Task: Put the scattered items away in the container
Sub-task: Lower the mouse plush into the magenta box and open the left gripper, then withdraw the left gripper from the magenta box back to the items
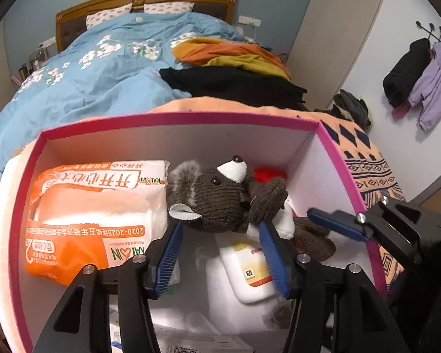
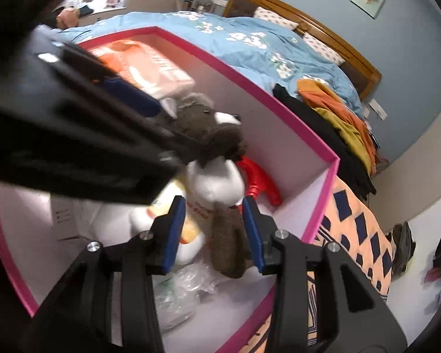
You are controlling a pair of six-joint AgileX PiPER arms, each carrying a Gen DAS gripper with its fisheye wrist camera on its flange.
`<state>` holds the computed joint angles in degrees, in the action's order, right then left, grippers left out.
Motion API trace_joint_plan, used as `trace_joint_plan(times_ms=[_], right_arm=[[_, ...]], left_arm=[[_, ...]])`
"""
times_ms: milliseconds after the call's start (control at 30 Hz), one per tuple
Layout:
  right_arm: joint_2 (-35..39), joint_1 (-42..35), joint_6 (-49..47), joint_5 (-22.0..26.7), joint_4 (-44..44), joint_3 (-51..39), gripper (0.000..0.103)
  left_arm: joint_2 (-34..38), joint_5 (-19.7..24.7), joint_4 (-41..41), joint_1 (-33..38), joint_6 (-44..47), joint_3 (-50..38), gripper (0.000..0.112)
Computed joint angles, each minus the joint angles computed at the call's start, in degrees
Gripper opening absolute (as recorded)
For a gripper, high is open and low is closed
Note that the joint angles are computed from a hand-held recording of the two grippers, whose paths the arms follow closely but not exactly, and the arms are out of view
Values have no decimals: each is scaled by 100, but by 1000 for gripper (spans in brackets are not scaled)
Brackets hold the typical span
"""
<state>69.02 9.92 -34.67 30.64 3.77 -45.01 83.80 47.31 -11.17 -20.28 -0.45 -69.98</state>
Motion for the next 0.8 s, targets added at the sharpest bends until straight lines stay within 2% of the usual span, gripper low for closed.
trace_joint_plan(times_ms=[133,333,533,600,633,700,800], right_arm=[[95,-108,-73,-50,170,-31,41],[-68,-194,-127,-2,408,-12,41],[-444,-308,-326,186,734,124,41],[-556,-431,-571,276,1084,161,41],[-618,-465,-647,313,1204,186,41],[-761,-545,-845,396,1464,245,41],[-977,-647,-1105,536,1799,331,42]], left_arm=[[43,186,-88,4,52,-78,65],[-169,136,-429,120,325,188,69],[-597,-111,-778,227,673,673,71],[-764,-220,-869,257,764,847,71],[-858,-294,-883,252,789,939,73],[-1058,-450,-929,235,853,1128,86],[-1321,-582,-1037,242,974,1368,86]])
